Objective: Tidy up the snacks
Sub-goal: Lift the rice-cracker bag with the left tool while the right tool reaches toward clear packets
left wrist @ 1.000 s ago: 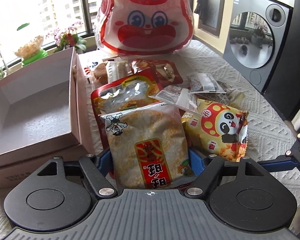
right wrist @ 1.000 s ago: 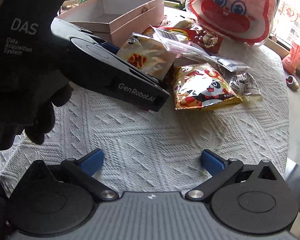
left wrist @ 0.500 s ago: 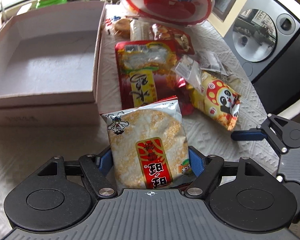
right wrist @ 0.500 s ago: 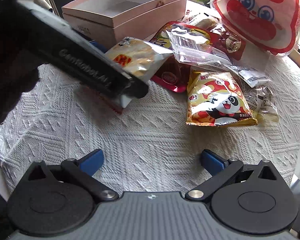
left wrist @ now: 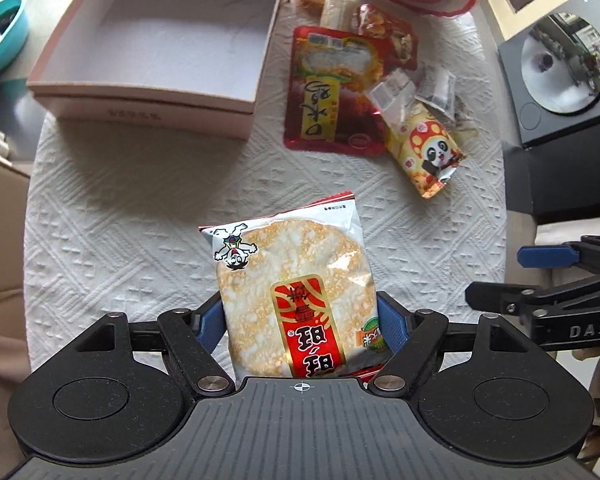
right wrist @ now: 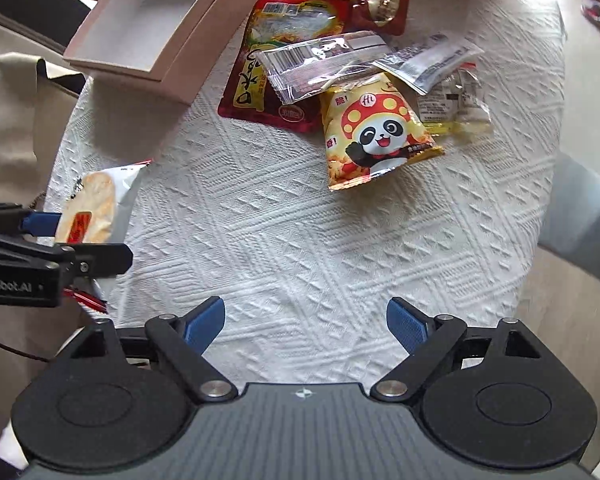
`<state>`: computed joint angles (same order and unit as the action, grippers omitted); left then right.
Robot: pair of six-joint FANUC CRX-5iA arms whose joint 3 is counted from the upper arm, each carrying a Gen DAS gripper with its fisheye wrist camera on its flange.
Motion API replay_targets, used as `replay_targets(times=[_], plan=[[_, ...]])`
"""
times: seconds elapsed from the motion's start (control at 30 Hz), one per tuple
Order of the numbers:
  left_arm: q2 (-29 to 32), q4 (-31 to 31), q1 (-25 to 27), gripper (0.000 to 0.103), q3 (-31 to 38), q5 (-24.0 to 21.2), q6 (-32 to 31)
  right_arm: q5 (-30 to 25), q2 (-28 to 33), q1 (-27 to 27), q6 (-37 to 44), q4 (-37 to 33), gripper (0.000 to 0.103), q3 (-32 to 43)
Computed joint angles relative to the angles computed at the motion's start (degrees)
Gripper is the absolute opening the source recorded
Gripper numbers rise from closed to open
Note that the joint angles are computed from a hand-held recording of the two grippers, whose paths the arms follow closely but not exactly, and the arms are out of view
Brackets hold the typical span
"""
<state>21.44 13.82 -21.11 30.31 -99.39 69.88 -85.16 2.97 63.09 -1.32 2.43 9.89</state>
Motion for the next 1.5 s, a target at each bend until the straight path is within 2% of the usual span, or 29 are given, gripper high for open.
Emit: replay_targets(times=[0.1, 0.17, 0.27, 0.37, 0.47, 0.57, 0.6, 0.73, 0.87, 0.93, 1.0, 1.13, 1.23, 1.3, 1.37, 1.43, 1.5], plan=[[0.08, -3.08, -3.6, 0.081, 3.03, -0.01, 2.02, 1.4, -4.67, 6.46, -10.54, 9.61, 0.089, -5.05], [-1.27, -5.34, -6.13, 0.081, 3.32, 2.08, 6.26, -0.08, -6.96, 9.07, -10.31, 15.39, 0.089, -8.18], [-3.47, -10.6, -10.91, 0.081, 5.3, 4.46, 18.77, -2.96, -11.34, 12.03, -5.35, 23.63, 0.089, -12.94], [-1.82, -10.84, -14.22, 0.081, 12.59, -1.16, 30.17, -5.37, -18.31, 12.09, -3.5, 24.7, 0.089, -15.81], [2.08, -11.76, -17.8, 0.081, 22.77, -5.39, 38.88, -12.35, -22.3, 13.26, 0.13, 24.83, 0.089, -13.41], [6.75, -14.41, -20.73, 0.081, 33.09, -7.81, 41.89, -19.4, -22.83, 14.98, 3.25, 27.08, 0.089, -9.53], [7.34, -14.83, -21.06, 0.081, 34.36, -7.06, 41.63, -20.62, -22.81, 15.03, 3.72, 27.29, 0.089, -8.07], [6.17, -16.63, -21.24, 0.081, 31.77, -3.41, 43.26, -23.6, -22.81, 16.43, 2.64, 30.8, 0.089, -4.98], [2.76, -17.51, -20.78, 0.081, 22.79, 1.07, 48.1, -23.93, -21.57, 13.14, 2.35, 25.13, 0.089, -2.32], [0.13, -15.87, -20.45, 0.081, 16.49, 4.95, 49.92, -22.34, -21.28, 13.08, 3.6, 23.53, 0.089, -2.35], [-1.89, -15.28, -21.01, 0.081, 11.82, 7.48, 48.49, -20.6, -20.92, 13.45, 5.82, 24.29, 0.089, -3.41], [-5.01, -14.43, -21.24, 0.081, 5.66, 9.43, 50.22, -12.25, -20.56, 7.85, 9.56, 20.04, 0.089, -6.29], [-6.63, -16.1, -21.41, 0.081, 2.79, 10.75, 54.16, -5.34, -20.12, 2.77, 16.71, 14.77, 0.089, -8.22], [-6.91, -15.96, -21.16, 0.081, 0.65, 12.35, 57.85, -3.03, -18.46, -0.6, 24.07, 11.19, 0.089, -8.31], [-7.14, -14.11, -20.38, 0.081, -2.94, 15.96, 61.38, -1.49, -16.38, -4.1, 31.91, 7.76, 0.089, -7.95], [-6.64, -14.09, -20.34, 0.081, -5.11, 17.78, 66.98, -0.62, -13.82, -7.21, 40.24, 5.61, 0.089, -7.71], [-7.18, -13.27, -20.31, 0.081, -7.72, 20.31, 68.67, 0.68, -11.75, -9.63, 46.03, 4.8, 0.089, -8.2]])
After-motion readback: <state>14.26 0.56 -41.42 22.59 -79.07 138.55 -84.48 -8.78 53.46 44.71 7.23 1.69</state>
